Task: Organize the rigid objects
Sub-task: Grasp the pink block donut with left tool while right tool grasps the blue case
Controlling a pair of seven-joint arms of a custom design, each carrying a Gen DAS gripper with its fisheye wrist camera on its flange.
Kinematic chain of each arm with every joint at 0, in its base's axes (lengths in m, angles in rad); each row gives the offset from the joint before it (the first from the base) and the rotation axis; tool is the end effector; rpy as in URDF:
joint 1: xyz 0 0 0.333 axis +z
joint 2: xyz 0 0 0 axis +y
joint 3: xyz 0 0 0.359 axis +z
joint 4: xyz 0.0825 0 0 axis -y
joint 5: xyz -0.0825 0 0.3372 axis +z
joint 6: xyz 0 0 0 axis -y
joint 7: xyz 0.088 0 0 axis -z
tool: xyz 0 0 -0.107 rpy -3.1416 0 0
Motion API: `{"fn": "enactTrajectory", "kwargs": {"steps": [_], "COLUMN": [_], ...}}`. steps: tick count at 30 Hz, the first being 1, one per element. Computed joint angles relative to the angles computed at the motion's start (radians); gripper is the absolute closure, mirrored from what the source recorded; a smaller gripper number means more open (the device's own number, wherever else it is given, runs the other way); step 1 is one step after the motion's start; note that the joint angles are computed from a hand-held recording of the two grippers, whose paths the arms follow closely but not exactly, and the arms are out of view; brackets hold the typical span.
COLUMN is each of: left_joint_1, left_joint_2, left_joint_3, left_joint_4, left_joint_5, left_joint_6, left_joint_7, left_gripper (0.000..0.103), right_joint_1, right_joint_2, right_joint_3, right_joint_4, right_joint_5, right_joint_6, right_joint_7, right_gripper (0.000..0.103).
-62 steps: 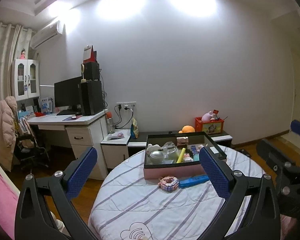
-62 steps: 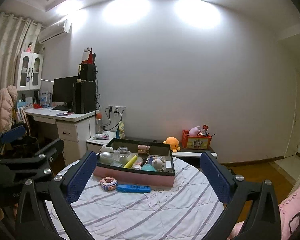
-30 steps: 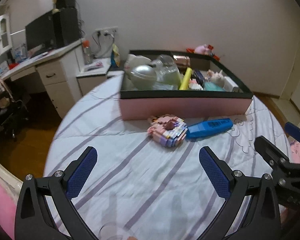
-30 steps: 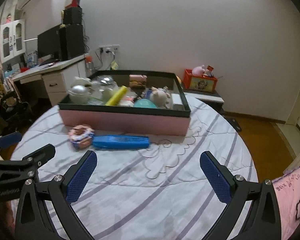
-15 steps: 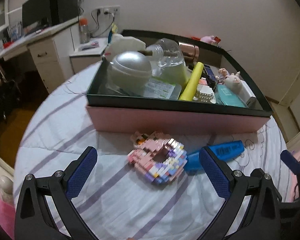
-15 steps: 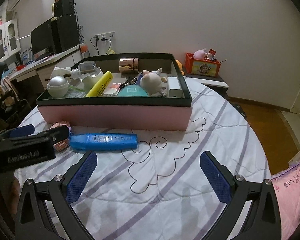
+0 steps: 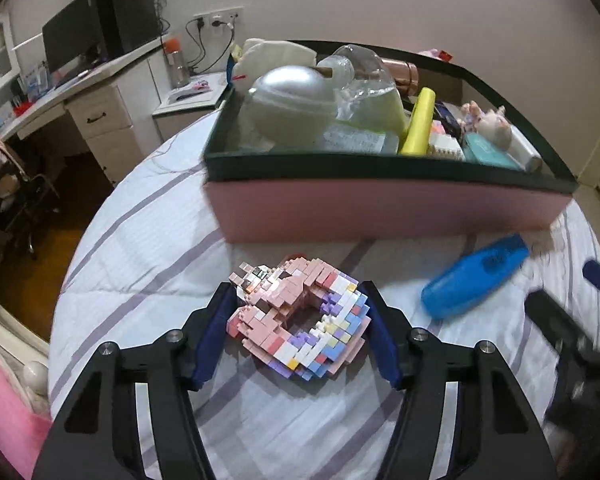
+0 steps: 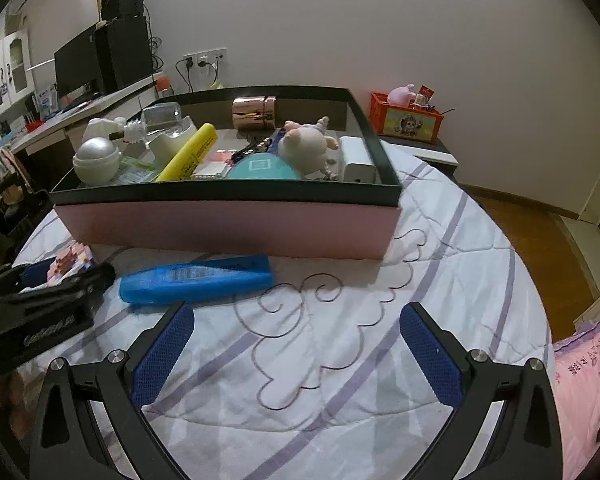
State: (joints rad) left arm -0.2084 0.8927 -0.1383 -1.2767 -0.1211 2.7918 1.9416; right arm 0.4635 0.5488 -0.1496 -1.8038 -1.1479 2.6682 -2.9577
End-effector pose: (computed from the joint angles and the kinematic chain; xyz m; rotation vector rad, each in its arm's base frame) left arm 0.7576 -0.2241 0.3393 -1.3435 2.3467 -0.7756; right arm 0.6140 0.2427 0.3316 -1.4032 2.1759 -0.8693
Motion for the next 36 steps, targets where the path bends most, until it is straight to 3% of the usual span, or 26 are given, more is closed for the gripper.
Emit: {"fn": "enactTrajectory", "kwargs": {"steps": [8,15,18,24,29,32,33,36], "left_joint_1": [0.094,0.143,0.139,0.150,0.144,0.129,0.123,0.106], "left_joint_2": [-0.086,-0.095,-0.091,-0.089,-0.092,-0.090,-0.091,-0.089], "left_joint_3": [-0.068,-0.115,-0.111,-0.124,-0.120,-0.102,-0.095,-0.076], "left_joint_4": [-0.182,-0.198,-0.189,-0.190,-0.207,-0.200,-0.201,-0.196], "left_joint_5": [-0.052,-0.107,-0.121,-0.154,-0.164,-0.158,-0.154,-0.141], "left_joint_6": [0.098,0.079,0.072,0.078,0.098,0.091,0.091,0.092], "left_joint_7": [0.114,0.211,0.227,0.257,0.266,0.256,0.252,0.235], "left_gripper": [0.040,0.039,0.039,0.039,0.034,0.030,0.030,0.029], "right_joint_1": [0.009,0.017,0.027,0.076,0.083,0.048,0.042,0.018], "right_joint_2": [0.060,0.174,0.213,0.127,0.024,0.014,0.021,0.041], "right_joint_3": [0.005,0.011,0.015,-0.029,-0.036,-0.016,-0.010,0.012], "right_joint_4": [0.098,0.278,0.349,0.203,0.037,0.015,0.028,0.060], "right_joint_5": [0.091,0.316,0.384,0.329,0.212,0.153,0.143,0.167], "right_joint_6": [0.021,-0.088,-0.178,-0.170,-0.152,-0.087,-0.089,-0.091], "right_joint_7": [0.021,-0.057,-0.155,-0.128,-0.004,0.011,-0.011,-0.063], "right_gripper": [0.000,0.000,0.000,0.000,0.003,0.015,0.024,0.033]}}
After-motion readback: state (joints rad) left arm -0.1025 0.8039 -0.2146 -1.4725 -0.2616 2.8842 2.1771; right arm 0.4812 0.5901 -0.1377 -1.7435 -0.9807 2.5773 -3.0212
